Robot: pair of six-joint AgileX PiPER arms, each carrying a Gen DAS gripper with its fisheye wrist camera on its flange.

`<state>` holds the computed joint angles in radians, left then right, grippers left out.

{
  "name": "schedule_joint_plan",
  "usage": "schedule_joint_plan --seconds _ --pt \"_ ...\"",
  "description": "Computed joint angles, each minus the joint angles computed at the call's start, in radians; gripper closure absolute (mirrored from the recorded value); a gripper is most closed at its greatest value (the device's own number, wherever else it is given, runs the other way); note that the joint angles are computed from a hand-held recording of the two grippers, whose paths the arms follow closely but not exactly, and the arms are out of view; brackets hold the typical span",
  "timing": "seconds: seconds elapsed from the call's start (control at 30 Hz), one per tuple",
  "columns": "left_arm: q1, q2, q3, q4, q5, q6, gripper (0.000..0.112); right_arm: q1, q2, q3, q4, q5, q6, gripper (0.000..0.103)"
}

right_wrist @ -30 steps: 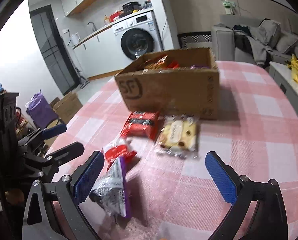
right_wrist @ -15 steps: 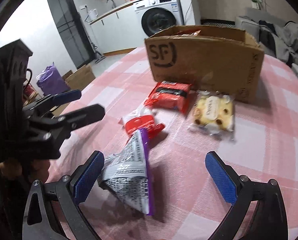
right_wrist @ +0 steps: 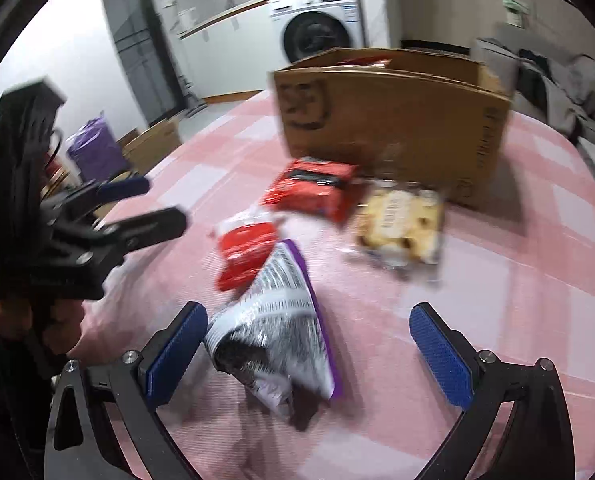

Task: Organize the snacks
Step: 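Grasp the silver-purple bag with the right tool while the left tool grasps the red-and-white balloon glue bag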

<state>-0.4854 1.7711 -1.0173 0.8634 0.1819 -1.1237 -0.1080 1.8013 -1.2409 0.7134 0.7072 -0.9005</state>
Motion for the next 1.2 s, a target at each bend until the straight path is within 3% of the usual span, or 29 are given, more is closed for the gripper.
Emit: schedule_joint_plan --seconds 0.2,0.4,0.6,0.67,0.73,1.07,1.2 --pt "-0.02 0.032 -0.021 -0.027 0.006 0.034 0.01 -0.051 -0.01 -0.005 -0.016 -0.083 0.057 0.0" --pt "-0.025 0.07 -0.057 -0.176 0.0 0.191 0.01 -0.107 -0.01 -0.02 0.075 0.023 0.008 0.0" --pt "-0.013 0.113 -0.099 -0.416 -0.004 0.434 0.01 -0.089 -0.001 -0.008 0.086 0.071 0.004 0.001" --pt "-0.006 0.132 -0.121 -0.537 0.001 0.555 0.01 -0.081 0.009 -0.003 0.091 0.074 0.002 0.007" --pt "-0.005 0.154 -0.147 -0.575 0.021 0.593 0.01 -0.081 0.04 -0.023 0.096 0.109 -0.002 0.024" --pt "-0.008 0.209 -0.205 -0.678 0.045 0.699 0.01 -0.139 0.093 -0.075 0.172 0.25 -0.048 0.041" --pt "-0.011 0.23 -0.232 -0.683 0.063 0.706 0.01 -0.138 0.082 -0.055 0.202 0.255 -0.092 0.056"
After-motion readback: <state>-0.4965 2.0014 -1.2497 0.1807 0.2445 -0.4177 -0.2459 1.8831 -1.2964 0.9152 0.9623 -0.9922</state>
